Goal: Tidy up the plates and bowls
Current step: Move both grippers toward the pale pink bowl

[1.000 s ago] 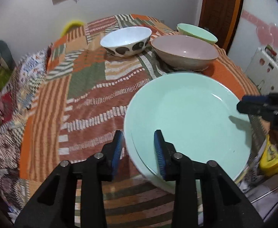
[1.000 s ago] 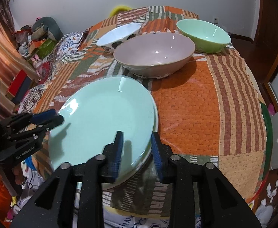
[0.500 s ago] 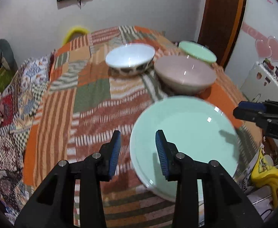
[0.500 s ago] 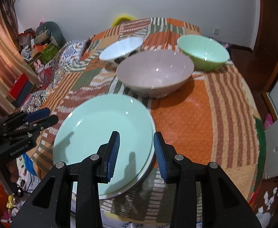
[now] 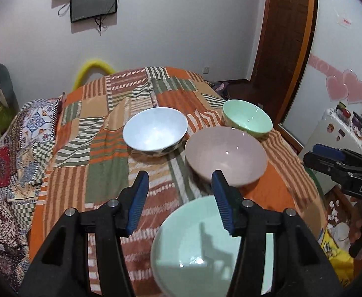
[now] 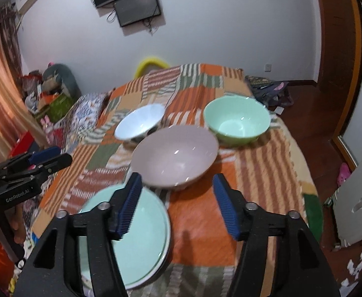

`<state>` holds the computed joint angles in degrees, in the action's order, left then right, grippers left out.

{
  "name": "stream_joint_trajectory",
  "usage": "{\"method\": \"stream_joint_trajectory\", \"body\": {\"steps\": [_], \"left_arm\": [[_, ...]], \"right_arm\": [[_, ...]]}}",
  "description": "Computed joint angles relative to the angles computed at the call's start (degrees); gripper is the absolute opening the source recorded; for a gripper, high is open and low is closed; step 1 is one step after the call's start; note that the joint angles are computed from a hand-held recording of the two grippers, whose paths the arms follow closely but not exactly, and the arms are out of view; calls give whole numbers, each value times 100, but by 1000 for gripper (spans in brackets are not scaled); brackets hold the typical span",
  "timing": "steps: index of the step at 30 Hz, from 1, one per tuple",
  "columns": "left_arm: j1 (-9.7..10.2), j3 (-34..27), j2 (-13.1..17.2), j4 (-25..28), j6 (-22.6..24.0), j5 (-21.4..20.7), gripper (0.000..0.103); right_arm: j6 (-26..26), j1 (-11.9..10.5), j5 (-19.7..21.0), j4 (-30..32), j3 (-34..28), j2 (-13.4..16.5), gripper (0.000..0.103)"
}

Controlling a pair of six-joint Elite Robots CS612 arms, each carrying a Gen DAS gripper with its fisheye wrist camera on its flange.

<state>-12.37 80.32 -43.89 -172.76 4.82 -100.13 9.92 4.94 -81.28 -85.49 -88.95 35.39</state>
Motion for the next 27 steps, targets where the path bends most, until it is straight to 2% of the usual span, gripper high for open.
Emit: {"method": "stream_joint_trajectory", "body": {"steps": [8,17,19,21,22,25,27], "left_arm": [[1,-866,502,882,-113,-222,52],[-40,-1586,995,1427,-84,-357,52],[-39,-1678,1065,1460,-84,-384,49],[-46,-1716,1111,1397,-80,-321,36],[-52,-1732,1130,1375,-59,-258,33],[-31,-1846,1205,1522,-59,-366,29],[-30,-1891,1235,1638,-32,-403,28]], "right_arm": [[204,-97,-69,-303,368,-58,66],[119,-119,-40,-282,783,-144,66],[98,-123,3,-281,849,-158,60],[75,-137,72,-276,906,-169,56],[66,-149,107,-286,926,-170,47],[18,-166,157,-209,1000,-188,33],[53,-185,207,-144,1012,-182,33]]}}
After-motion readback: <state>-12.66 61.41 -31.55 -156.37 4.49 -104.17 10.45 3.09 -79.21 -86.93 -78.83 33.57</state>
